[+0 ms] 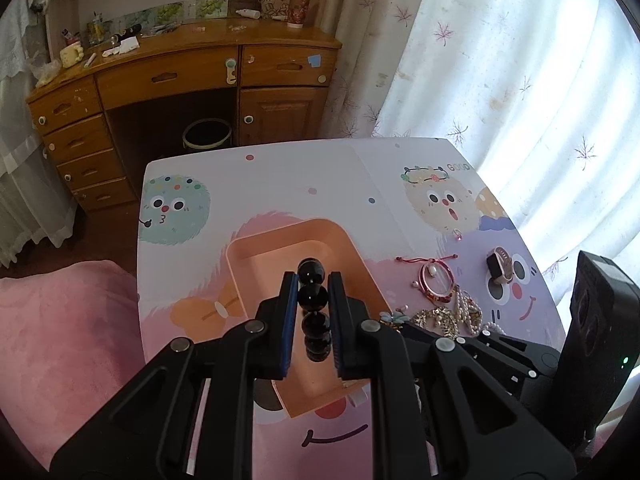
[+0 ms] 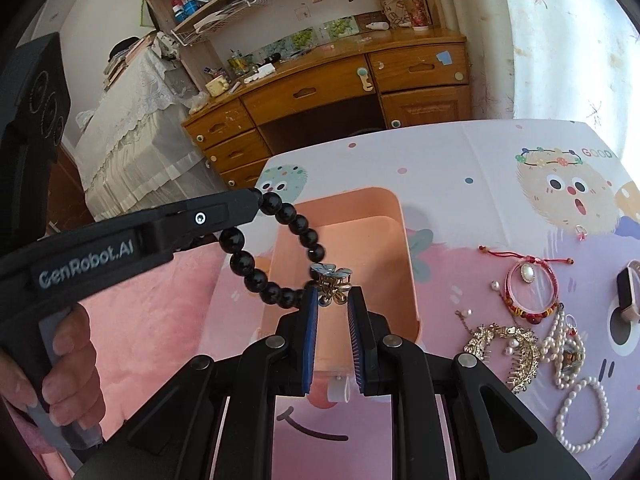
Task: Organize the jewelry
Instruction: 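Carry the black bead bracelet into the pink box and open both tools, then move the right tool to the pink watch while the left tool approaches the pearl bracelet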
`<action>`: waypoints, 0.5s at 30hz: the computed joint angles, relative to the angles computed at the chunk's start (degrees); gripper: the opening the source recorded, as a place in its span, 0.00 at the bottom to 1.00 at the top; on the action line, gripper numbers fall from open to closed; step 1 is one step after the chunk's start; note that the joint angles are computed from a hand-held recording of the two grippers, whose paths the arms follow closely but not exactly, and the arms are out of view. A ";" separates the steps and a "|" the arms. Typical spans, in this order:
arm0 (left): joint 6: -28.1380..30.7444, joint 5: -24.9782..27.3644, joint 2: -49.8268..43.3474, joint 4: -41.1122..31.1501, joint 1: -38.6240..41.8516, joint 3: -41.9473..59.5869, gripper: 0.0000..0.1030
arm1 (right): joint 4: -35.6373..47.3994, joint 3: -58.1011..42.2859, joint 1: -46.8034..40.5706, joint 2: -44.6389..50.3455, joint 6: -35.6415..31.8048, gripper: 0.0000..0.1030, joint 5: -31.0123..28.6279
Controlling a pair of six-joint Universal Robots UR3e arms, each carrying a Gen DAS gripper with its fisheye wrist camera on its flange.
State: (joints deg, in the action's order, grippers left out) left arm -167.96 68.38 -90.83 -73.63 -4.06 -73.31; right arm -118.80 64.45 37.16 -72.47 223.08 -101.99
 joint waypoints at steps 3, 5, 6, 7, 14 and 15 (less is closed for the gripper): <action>-1.97 -0.25 -1.62 1.22 0.21 -0.18 0.12 | -2.66 4.16 -0.66 -1.47 0.35 0.15 -0.14; -2.86 -0.62 -2.32 1.58 0.12 -0.07 0.15 | -3.13 5.78 -1.57 -1.75 0.16 0.21 0.61; -3.07 0.06 -2.86 1.06 -0.38 0.69 0.23 | -2.35 5.55 -1.73 -1.53 0.61 0.39 0.67; -2.84 1.09 -3.53 0.58 -0.96 1.49 0.40 | -3.03 6.87 -2.31 -2.11 0.76 0.48 0.94; -3.75 3.46 -2.66 0.85 -1.06 0.41 0.56 | -7.89 15.26 -4.10 -7.43 0.57 0.59 1.60; -4.10 4.29 -2.52 0.89 -1.23 0.18 0.56 | -7.96 15.97 -4.39 -7.78 0.61 0.59 1.98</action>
State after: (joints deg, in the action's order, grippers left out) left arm -172.06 72.67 -93.34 -72.74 -5.28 -73.13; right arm -126.76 80.43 32.77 -80.25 223.69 -100.01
